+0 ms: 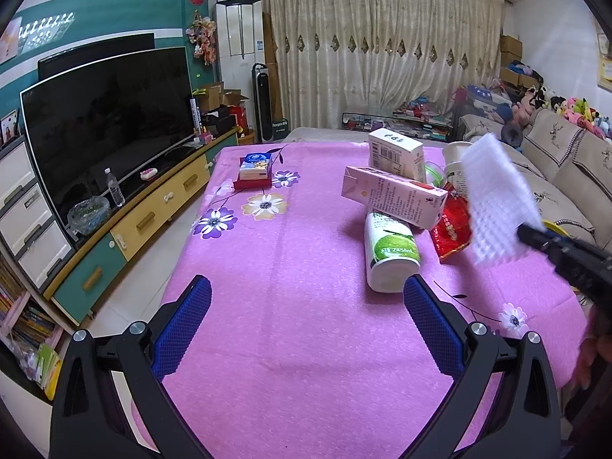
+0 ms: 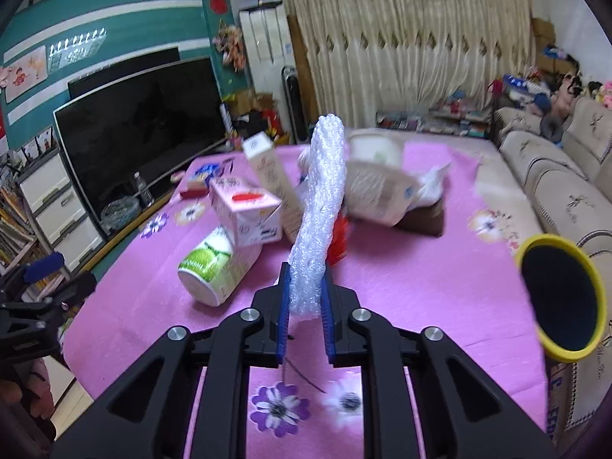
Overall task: Collect trash
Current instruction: 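Carry the mesh sleeve over the yellow-rimmed bin and open the right tool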
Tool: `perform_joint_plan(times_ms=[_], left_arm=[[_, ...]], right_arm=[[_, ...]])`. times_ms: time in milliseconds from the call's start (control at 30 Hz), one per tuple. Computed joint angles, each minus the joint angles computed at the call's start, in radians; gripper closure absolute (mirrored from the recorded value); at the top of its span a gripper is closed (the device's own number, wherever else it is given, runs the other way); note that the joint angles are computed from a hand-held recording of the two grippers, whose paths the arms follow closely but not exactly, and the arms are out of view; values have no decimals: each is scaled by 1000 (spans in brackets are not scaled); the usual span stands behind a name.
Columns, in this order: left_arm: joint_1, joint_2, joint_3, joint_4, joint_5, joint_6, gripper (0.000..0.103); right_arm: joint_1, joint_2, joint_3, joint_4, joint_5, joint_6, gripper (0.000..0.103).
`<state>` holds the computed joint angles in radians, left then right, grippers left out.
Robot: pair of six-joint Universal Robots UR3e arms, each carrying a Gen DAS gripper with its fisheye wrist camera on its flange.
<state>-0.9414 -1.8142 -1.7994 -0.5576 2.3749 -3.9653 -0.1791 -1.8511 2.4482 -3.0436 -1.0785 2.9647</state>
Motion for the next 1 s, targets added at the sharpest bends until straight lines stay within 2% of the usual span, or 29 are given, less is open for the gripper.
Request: perform_joint_plan(times_ms=[100,233,333,400,467,533,700,867,900,967,1000], left_arm=[[-11,-7,14,-9,8,1,4],[-17,-18,25,-3,10,7,4],[-20,-40,52,-1,1,19,4],[-21,-61,75,-8,-6,23,4],[-20,-83,103,-14,-19,30,4],[-18,-116,141,-23,-34,40,4],[-13,-188,239,-63,-54,60,4],[3,-246,316,-88,-89,86,4],[6,-253,326,-91,-93,89,4],[12,-274,354,-105,-101,94,4],[15,-278,360,-109,-104,96,4]], right_arm=[[-98,-110,41,56,40,-35,89],[-364,-290,99,202,131,-135,89],[-555,-307,123,228,152,-193,89],[-621,-254,140,169,130,-215,89],[-662,-116,127,45,88,-216,89],[-654,47,100,-101,11,-206,89],[-634,351,12,-261,-100,-198,89],[-608,552,-95,-316,-178,-163,85],[-617,564,-90,-326,-176,-166,83],[-627,591,-97,-334,-176,-161,71],[-625,602,-102,-340,-180,-156,70]])
